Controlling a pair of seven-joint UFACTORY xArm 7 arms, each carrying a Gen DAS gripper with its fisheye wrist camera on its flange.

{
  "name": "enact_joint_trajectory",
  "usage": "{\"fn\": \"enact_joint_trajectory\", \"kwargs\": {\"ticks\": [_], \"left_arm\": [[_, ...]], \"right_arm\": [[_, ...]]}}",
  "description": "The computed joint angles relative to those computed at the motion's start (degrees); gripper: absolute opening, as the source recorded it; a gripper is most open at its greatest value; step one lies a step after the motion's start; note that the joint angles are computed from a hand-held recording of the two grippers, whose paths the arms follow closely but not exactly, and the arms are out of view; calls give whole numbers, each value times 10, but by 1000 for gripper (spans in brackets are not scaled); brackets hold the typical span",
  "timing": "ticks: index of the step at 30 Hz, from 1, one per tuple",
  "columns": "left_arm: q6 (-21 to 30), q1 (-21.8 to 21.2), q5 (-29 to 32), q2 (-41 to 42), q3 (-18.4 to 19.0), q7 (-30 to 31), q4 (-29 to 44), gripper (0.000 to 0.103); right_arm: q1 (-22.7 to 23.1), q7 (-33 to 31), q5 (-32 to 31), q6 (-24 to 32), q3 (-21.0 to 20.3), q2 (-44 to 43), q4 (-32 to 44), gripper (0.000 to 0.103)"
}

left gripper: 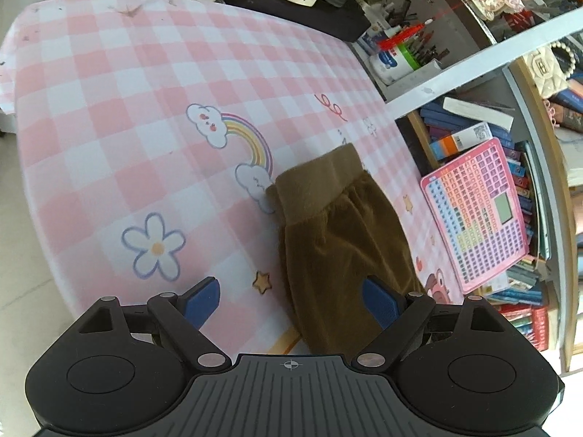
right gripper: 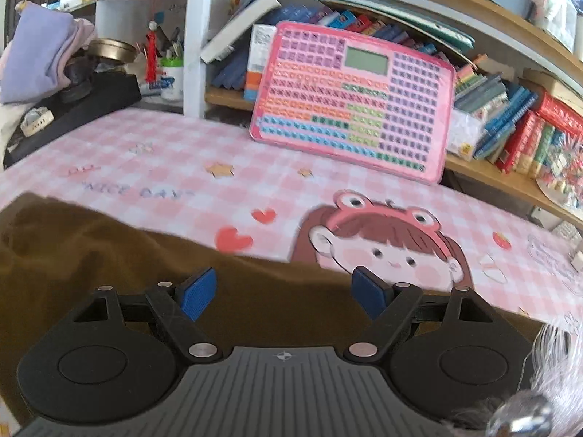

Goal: Fold clothes
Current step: 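Grasp the ribbed waistband with the left gripper, then lift the waistband with the left gripper, fold it onto the pants, release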

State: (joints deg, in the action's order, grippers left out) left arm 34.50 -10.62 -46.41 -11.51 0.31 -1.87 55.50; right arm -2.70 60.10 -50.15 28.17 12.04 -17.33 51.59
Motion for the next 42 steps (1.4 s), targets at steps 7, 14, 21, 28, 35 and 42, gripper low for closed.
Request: {"fn": "enact_joint_trajectory", "kwargs": {"ticks": [7, 14, 21, 28, 35, 42], "left_arm": [[16, 7, -36, 33, 2, 17, 32, 89], [18, 16, -68, 39, -2, 42, 35, 91], [-17, 15, -62, 56, -15, 21, 46, 91], [-41, 13, -15, 78, -30, -30, 68, 91], [-63, 8, 26, 78, -38, -62, 65, 89], [-77, 3, 56, 82, -39, -113, 58, 32]], "right_arm": [[24, 24, -88, 80, 19, 86, 68, 80], [72, 39, -113, 90, -14, 57, 42, 79], [101, -96, 35, 90, -9, -44, -34, 78], [103, -185, 122, 119, 24, -87, -59, 78], [90, -214, 155, 105, 40, -110, -78, 78], [76, -227, 167, 92, 46, -114, -83, 78]]}}
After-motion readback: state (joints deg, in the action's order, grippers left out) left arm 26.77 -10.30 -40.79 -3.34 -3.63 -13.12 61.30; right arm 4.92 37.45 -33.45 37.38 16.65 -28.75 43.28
